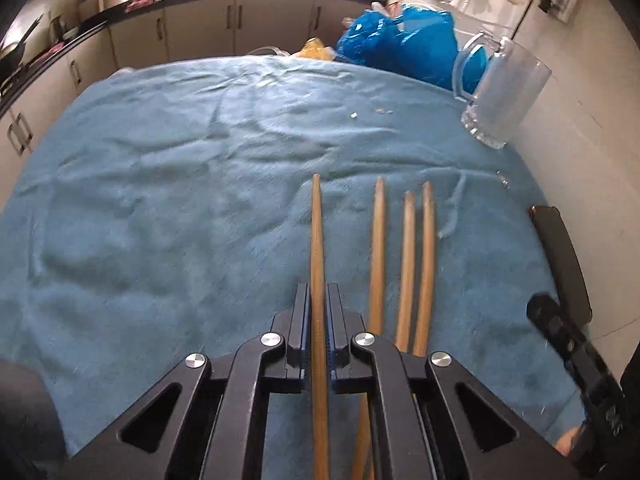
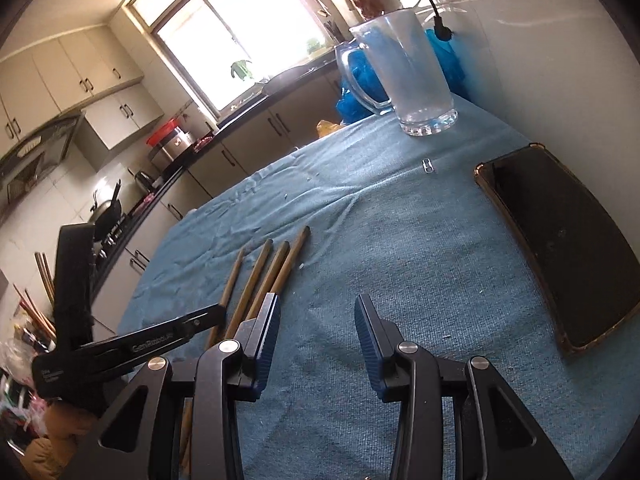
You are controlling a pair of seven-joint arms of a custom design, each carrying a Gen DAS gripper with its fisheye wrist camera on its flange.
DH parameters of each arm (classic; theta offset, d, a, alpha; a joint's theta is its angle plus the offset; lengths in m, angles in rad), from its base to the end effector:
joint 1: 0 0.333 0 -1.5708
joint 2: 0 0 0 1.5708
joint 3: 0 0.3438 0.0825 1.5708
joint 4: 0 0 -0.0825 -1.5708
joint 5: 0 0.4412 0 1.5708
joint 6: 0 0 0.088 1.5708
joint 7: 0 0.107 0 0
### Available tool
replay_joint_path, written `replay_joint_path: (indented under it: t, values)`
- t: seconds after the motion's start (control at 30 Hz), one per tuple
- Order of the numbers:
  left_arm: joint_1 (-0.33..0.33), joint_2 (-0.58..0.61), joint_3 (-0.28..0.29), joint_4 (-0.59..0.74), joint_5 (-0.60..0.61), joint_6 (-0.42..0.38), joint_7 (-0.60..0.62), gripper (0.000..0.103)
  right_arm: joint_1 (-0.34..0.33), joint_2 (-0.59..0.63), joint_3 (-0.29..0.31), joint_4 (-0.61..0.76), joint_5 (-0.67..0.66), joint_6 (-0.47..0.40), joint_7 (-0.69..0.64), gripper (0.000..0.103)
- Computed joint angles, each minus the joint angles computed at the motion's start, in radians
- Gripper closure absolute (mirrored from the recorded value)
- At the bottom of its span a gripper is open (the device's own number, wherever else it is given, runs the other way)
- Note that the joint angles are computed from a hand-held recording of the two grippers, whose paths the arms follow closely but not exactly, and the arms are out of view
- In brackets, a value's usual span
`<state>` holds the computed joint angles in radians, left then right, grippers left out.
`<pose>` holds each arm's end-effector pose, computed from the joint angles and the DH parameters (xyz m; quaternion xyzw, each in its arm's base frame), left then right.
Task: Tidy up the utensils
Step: 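Close the left tool on a chopstick while the right tool grasps another chopstick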
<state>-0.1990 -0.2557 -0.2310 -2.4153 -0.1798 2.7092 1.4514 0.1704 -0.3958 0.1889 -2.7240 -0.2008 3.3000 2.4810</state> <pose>0.4893 -0.2214 0.4610 -0.6178 0.7383 -0.2491 0.1060 0.4214 0.1821 0.4450 -0.5217 0.7169 -0.1350 0.4424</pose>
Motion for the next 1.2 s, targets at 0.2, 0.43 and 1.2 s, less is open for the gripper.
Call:
replay_joint_path:
  t: [0.2, 0.43, 1.2]
  values:
    - [-0.016, -0.197, 0.047, -0.16, -0.077, -0.065, 0.031, 0.096, -0.012, 0.006, 0.017, 0.01, -0.008, -0.019, -0.01, 0.061]
    - [-0.092, -0.312, 0.135, -0.301, -0.27, 0.045, 0.174, 0.095, 0.273, 0.072, -0.225, 0.127, 0.006, -0.165, -0.141, 0.063]
    - [-0.219, -0.334, 0.25, -0.351, -0.605, 0.158, 0.469, 0.095, 0.169, 0.332, -0.055, 0.56, -0.144, -0.806, -0.068, 0.083]
